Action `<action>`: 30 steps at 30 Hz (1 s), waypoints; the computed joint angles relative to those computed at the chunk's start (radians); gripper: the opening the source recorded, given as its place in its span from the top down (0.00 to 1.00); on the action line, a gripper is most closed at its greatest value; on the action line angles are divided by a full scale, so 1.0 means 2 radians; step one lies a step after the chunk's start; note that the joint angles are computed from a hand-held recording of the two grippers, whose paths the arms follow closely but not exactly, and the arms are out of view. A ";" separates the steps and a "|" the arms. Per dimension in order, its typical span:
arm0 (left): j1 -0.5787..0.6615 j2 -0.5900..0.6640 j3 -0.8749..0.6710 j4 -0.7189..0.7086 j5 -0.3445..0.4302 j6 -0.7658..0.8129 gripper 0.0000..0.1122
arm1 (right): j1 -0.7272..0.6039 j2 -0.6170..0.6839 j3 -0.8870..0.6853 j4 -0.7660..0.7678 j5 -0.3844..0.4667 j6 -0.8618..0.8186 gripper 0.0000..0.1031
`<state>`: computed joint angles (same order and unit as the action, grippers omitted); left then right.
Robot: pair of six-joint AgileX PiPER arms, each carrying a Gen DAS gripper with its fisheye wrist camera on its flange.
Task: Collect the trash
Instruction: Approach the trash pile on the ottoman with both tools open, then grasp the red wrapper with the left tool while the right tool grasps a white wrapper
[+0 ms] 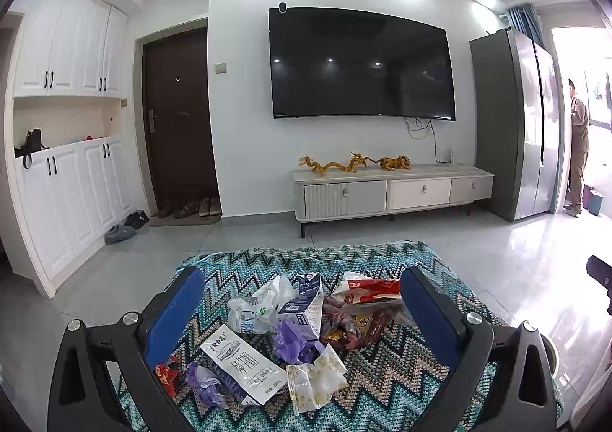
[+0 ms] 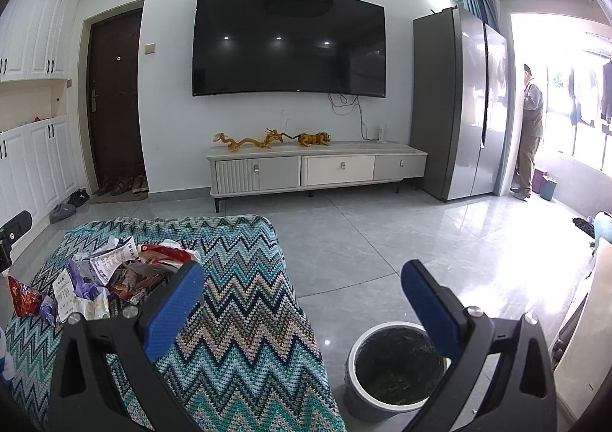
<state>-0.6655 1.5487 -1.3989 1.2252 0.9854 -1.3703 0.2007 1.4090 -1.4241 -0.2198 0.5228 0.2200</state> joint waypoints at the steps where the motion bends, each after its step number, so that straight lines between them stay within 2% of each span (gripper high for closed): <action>1: 0.002 -0.001 0.000 0.000 0.000 0.001 0.08 | 0.001 0.001 -0.002 0.000 -0.001 0.000 0.00; 8: 0.027 -0.012 0.002 -0.005 -0.023 0.010 0.08 | 0.012 0.014 -0.020 0.002 -0.005 -0.003 0.00; 14: 0.104 -0.038 0.009 -0.051 -0.061 0.053 0.08 | 0.026 0.040 -0.055 0.046 0.005 -0.069 0.00; 18: 0.171 -0.054 0.027 -0.086 -0.067 0.092 0.08 | 0.017 0.088 -0.124 0.182 0.080 -0.200 0.00; 24: 0.264 -0.096 0.075 -0.151 -0.098 0.143 0.08 | 0.026 0.179 -0.221 0.323 0.182 -0.318 0.00; 26: 0.302 -0.103 0.084 -0.201 -0.117 0.180 0.10 | 0.036 0.211 -0.256 0.353 0.215 -0.338 0.00; 29: 0.356 -0.100 0.094 -0.312 -0.154 0.265 0.17 | 0.053 0.272 -0.322 0.391 0.280 -0.359 0.09; 30: 0.363 -0.099 0.098 -0.337 -0.159 0.284 0.19 | 0.061 0.299 -0.352 0.394 0.304 -0.356 0.19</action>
<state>0.0607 1.3516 -1.2022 0.5512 0.6667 -0.8024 0.3235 2.0063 -2.1282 0.5680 1.1305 -0.4915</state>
